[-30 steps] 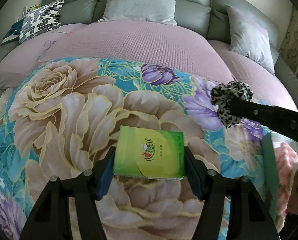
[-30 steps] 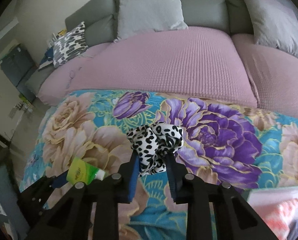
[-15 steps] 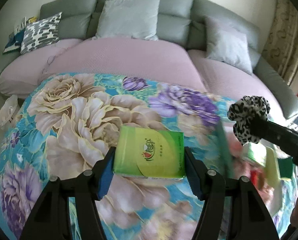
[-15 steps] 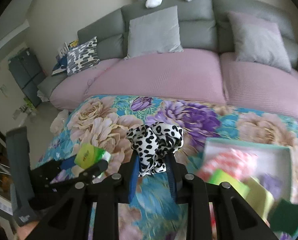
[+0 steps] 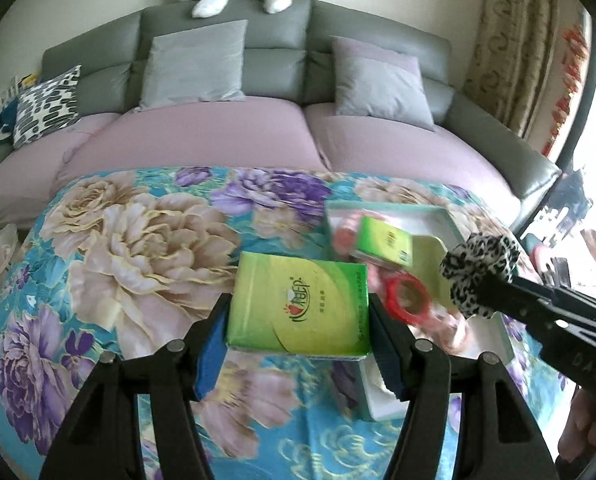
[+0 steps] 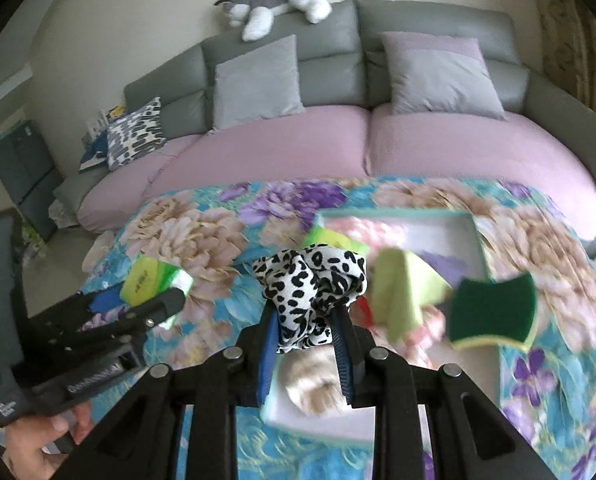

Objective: Organize soft objects
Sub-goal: 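Carry the scrunchie and tissue pack over the tray with both tools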

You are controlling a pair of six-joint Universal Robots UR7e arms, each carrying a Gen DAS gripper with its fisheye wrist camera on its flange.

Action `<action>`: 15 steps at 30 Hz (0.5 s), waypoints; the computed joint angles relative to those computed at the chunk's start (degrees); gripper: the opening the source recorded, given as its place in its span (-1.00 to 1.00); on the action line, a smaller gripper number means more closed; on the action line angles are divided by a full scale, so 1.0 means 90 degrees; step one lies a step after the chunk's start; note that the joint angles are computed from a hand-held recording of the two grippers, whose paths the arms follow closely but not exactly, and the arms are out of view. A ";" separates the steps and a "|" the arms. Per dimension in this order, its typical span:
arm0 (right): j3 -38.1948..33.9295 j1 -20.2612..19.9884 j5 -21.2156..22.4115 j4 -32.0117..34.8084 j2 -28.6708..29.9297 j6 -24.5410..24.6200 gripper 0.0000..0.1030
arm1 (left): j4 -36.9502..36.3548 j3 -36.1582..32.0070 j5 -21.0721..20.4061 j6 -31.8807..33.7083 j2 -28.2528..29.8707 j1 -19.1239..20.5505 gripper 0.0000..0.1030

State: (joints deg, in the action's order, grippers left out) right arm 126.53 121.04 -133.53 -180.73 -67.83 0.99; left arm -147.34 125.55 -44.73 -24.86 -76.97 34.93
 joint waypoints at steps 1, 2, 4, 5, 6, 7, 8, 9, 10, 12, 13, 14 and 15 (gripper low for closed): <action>0.0101 -0.0009 -0.0065 0.0023 -0.0084 0.0048 -0.46 | 0.0024 0.0026 -0.0036 -0.0058 0.0031 -0.0053 0.28; 0.0207 -0.0017 -0.0152 0.0037 -0.0156 0.0089 -0.46 | 0.0013 0.0048 -0.0078 -0.0085 0.0073 -0.0078 0.28; 0.0380 -0.0045 -0.0321 0.0078 -0.0264 0.0170 -0.46 | 0.0007 0.0088 -0.0165 -0.0156 0.0179 -0.0136 0.28; 0.0471 -0.0065 -0.0389 0.0080 -0.0317 0.0203 -0.46 | 0.0005 0.0094 -0.0207 -0.0183 0.0246 -0.0169 0.28; 0.0583 -0.0101 -0.0412 0.0028 -0.0380 0.0216 -0.46 | -0.0010 0.0108 -0.0251 -0.0193 0.0309 -0.0191 0.28; 0.0687 -0.0146 -0.0406 -0.0015 -0.0441 0.0238 -0.46 | -0.0019 0.0116 -0.0297 -0.0204 0.0386 -0.0211 0.28; 0.0783 -0.0208 -0.0385 -0.0063 -0.0497 0.0258 -0.46 | -0.0027 0.0120 -0.0330 -0.0214 0.0449 -0.0226 0.28; 0.0836 -0.0257 -0.0372 -0.0087 -0.0520 0.0282 -0.46 | -0.0047 0.0116 -0.0377 -0.0212 0.0540 -0.0237 0.28; 0.0904 -0.0310 -0.0373 -0.0089 -0.0562 0.0312 -0.46 | -0.0066 0.0124 -0.0407 -0.0210 0.0597 -0.0250 0.28; 0.0995 -0.0395 -0.0427 -0.0130 -0.0581 0.0339 -0.46 | -0.0132 0.0119 -0.0474 -0.0162 0.0758 -0.0257 0.28; 0.1039 -0.0427 -0.0447 -0.0144 -0.0593 0.0344 -0.46 | -0.0142 0.0108 -0.0503 -0.0146 0.0821 -0.0260 0.28; 0.1105 -0.0483 -0.0435 -0.0204 -0.0618 0.0327 -0.46 | -0.0191 0.0102 -0.0543 -0.0104 0.0905 -0.0259 0.28; 0.1143 -0.0521 -0.0411 -0.0233 -0.0637 0.0321 -0.46 | -0.0220 0.0095 -0.0569 -0.0086 0.0965 -0.0260 0.28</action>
